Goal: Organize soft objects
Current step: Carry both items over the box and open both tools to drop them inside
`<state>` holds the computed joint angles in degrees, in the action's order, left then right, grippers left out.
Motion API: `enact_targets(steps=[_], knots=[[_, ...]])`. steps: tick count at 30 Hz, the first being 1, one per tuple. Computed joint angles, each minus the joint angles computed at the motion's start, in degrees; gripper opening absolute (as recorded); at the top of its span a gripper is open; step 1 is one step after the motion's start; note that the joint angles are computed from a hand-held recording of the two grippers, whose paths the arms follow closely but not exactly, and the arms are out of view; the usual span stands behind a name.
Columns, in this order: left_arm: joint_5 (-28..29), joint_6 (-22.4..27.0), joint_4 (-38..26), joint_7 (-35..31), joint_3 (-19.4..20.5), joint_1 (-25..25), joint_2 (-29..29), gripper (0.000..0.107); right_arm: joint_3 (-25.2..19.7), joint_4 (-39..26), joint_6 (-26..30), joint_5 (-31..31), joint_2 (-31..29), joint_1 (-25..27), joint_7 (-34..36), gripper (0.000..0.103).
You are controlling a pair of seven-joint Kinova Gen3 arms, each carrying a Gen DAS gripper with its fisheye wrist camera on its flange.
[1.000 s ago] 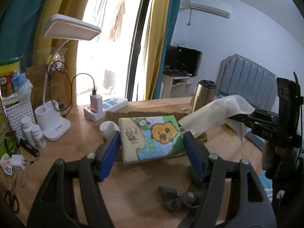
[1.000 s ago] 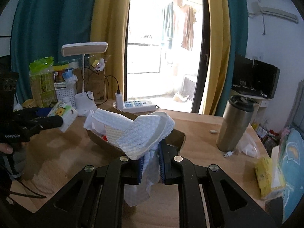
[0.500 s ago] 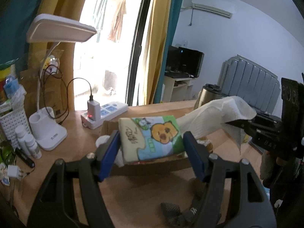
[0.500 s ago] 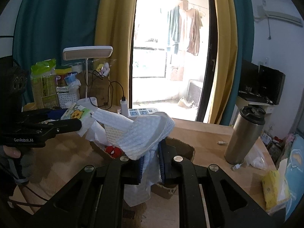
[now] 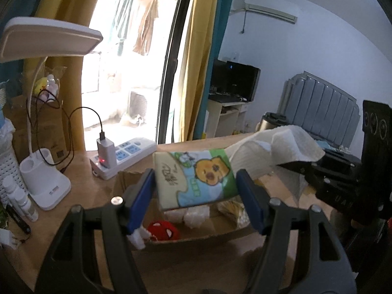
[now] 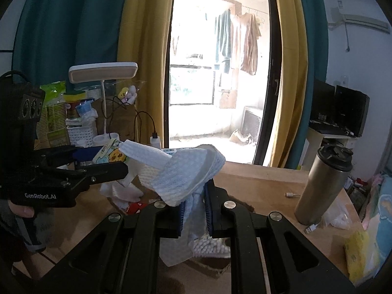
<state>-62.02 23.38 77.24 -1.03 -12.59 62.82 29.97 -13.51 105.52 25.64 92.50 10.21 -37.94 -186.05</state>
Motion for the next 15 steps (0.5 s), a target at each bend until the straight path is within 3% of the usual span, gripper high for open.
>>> enact_targets(steps=[3,7,15], knots=[[1.9,-0.1,-1.6,-1.4,1.6,-2.2,1.4,0.069,0.3,-1.1,-0.6,0.9,1.3,0.5,-0.6,0.015],[4.5,-1.8,-2.8,-2.9,-0.3,-1.8,2.9,0.069,0.9,-2.4,-1.3,0.4,2.7,0.9,-0.2,0.015],[13.3,-0.3,-6.4,-12.2,1.5,-4.2,4.9,0.069,3.3,-6.1,-3.2,-6.9,6.3,0.4,5.2,0.015]])
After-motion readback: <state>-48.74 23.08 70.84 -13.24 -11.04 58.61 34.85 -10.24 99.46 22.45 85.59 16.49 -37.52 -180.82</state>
